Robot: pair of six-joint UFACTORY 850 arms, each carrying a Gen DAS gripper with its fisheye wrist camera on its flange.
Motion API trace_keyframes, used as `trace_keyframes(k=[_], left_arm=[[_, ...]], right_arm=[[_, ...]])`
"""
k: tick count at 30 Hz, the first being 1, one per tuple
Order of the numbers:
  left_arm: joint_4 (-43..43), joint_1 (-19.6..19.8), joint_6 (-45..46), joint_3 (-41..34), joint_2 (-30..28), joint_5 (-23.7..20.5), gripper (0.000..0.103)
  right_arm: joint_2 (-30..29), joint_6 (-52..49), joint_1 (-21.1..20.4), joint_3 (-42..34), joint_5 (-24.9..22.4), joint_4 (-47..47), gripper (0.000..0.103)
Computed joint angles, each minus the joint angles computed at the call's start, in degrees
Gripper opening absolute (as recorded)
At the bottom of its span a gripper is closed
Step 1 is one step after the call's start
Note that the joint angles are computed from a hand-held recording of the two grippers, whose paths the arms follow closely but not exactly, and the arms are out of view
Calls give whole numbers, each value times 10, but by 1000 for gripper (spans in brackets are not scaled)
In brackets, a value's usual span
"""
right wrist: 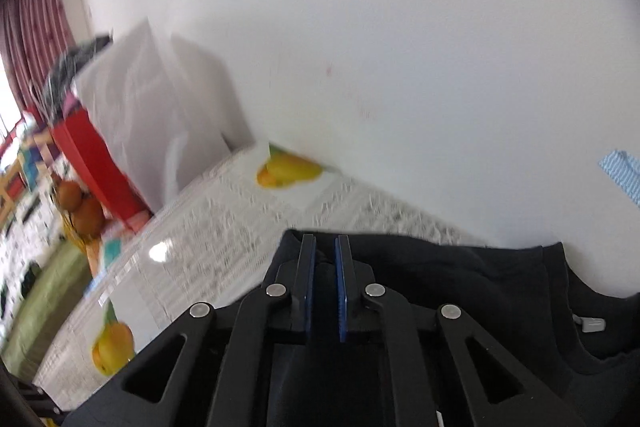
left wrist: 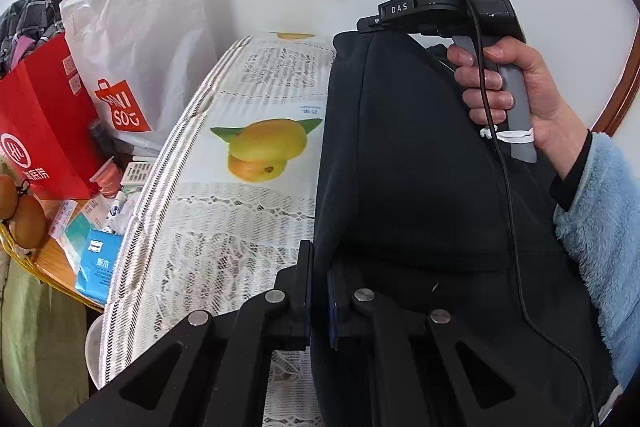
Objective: Fold small clothes
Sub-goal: 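Move the right gripper to the other sleeve's cuff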
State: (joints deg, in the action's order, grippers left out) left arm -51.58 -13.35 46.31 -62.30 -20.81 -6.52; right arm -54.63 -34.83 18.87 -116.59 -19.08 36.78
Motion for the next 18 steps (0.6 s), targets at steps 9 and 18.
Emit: trace_keyframes(k=[9,18], left_arm=[[96,0,-100,-10,-12,1,6],[196,-4,-207,-6,-1,-14,29]], right_arm=[[-72,185,14,-95,-36,-175,12],[128,222,-30,189,72,-213,36]])
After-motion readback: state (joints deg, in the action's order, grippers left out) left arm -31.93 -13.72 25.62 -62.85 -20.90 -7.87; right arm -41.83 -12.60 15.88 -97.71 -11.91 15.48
